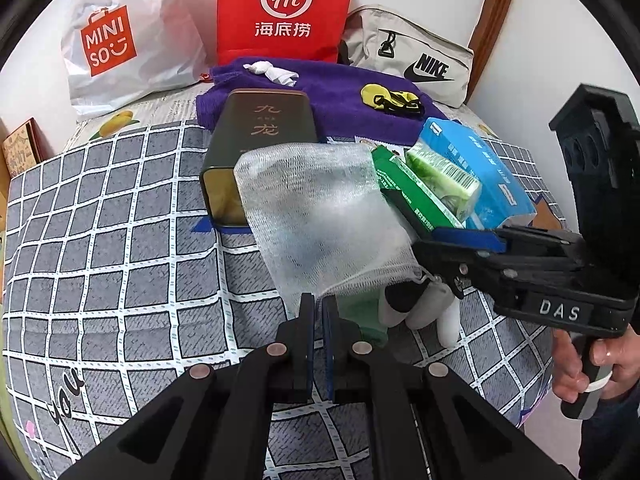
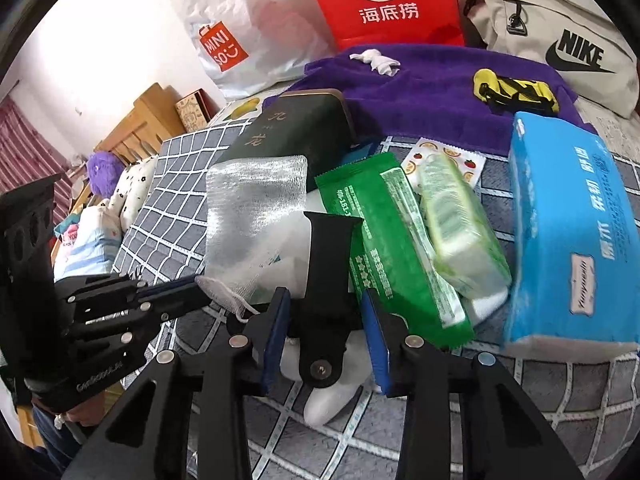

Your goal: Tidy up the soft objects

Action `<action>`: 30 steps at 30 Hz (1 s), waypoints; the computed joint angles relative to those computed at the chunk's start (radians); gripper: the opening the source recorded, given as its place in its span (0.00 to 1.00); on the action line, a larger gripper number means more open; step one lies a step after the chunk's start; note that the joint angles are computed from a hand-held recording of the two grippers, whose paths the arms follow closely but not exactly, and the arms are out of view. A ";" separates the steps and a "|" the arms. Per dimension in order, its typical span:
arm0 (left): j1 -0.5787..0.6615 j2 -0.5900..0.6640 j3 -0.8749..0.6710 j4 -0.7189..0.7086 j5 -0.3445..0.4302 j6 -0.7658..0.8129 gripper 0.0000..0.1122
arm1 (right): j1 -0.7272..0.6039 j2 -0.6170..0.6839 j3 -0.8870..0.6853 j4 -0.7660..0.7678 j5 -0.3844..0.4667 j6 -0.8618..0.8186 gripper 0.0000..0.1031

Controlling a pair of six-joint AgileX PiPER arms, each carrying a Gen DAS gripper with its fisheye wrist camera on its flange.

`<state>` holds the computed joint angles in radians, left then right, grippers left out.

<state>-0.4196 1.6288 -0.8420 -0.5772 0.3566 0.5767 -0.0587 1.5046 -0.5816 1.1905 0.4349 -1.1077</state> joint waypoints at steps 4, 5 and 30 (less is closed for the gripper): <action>-0.003 -0.005 0.001 0.026 0.003 -0.027 0.04 | -0.008 -0.018 0.018 0.078 0.014 -0.119 0.23; -0.003 -0.008 0.002 0.027 0.004 -0.029 0.04 | 0.000 -0.032 0.023 0.065 0.003 -0.106 0.23; -0.014 -0.091 -0.013 0.114 0.013 -0.123 0.04 | -0.002 -0.150 0.038 -0.156 -0.004 0.106 0.21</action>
<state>-0.4338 1.5374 -0.8553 -0.4633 0.3697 0.4537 -0.0608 1.3547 -0.5435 1.0347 0.4307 -1.0014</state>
